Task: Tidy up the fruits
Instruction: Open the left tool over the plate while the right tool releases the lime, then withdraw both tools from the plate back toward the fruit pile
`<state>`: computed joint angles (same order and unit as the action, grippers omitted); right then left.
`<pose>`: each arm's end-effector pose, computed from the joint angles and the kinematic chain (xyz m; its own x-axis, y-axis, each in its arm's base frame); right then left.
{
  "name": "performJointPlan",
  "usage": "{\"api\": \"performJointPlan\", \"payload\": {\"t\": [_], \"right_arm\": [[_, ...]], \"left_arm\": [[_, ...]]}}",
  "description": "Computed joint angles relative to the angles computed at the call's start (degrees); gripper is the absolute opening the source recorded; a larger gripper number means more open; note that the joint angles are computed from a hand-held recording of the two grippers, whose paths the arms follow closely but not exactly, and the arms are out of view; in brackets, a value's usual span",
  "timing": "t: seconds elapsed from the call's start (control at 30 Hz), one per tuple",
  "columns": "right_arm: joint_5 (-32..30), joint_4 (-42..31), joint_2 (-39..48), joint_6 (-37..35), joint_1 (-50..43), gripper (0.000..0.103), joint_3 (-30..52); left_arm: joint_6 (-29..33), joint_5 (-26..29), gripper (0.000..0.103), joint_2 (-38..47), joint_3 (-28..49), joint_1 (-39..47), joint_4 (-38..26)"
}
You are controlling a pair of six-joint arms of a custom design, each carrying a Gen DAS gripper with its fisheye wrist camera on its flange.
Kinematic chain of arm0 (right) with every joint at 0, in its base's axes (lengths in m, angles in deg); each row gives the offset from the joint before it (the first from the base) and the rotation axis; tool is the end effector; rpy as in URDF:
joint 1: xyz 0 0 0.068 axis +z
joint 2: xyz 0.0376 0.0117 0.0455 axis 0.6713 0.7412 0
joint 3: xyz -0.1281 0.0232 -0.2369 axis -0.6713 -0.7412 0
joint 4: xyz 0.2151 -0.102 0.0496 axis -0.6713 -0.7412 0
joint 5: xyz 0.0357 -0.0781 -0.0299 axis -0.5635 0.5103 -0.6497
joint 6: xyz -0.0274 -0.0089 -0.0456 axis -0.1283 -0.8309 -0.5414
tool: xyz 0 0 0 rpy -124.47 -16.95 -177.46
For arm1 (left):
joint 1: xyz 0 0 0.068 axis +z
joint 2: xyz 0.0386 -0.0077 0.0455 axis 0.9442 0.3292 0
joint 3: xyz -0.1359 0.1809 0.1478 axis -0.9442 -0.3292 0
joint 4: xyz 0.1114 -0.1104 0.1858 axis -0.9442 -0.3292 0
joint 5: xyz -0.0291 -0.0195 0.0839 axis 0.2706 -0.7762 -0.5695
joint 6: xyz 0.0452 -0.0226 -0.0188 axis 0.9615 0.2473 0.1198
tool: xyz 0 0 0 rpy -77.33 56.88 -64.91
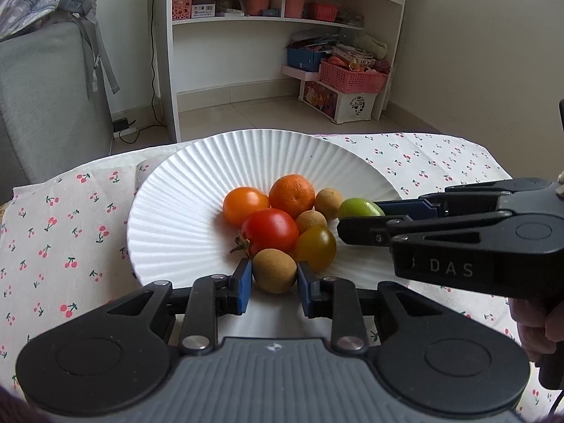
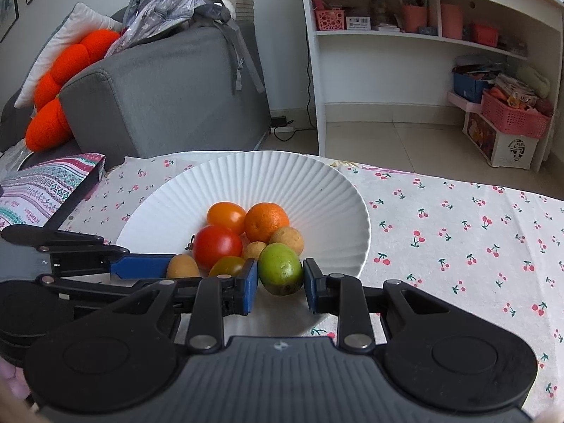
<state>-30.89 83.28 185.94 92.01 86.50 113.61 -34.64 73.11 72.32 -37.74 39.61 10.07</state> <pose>0.2604 0.2426 0.0680 -0.6126 -0.1090 -0.7828 -0.3492 0.9259 0.1443 0.2588 -0.1502 0.0909 -0.6770 0.1668 -0.7168 0.2861 0.9570 -0.0475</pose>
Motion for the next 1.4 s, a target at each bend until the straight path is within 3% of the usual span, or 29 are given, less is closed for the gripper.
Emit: {"api": "performJointPlan", "payload": {"t": [0.2,0.33,0.63,0.9,1.03,1.4], "right_arm": [[0.57,-0.50,-0.53,0.36,-0.02,0.027,0.01],[1.32,-0.53,-1.68,0.72,0.13,0.028,-0.68],[3.74,-0.48,-6.10,2.28,0.82,0.052,-4.07],[7.07,-1.75,-10.68,3.46,2.78,0.066,-7.57],[7.88,-2.61,-13.05,5.81,3.65,0.073,-9.38],[11.67,-5.40,-18.32,9.38,7.85,0.087,-13.71]], "left_arm": [[0.44,-0.08,0.017,-0.49,-0.60,-0.24,0.60],[0.49,-0.01,0.025,-1.68,-1.45,-0.38,0.84],[-0.05,-1.79,0.046,-6.06,-3.05,-2.03,-1.35],[-1.84,-3.23,0.057,-11.32,-5.07,-4.70,-5.11],[-3.62,-4.27,0.074,-14.15,-6.85,-6.20,-6.36],[-7.16,-8.54,0.089,-21.61,-9.31,-11.14,-13.41]]}}
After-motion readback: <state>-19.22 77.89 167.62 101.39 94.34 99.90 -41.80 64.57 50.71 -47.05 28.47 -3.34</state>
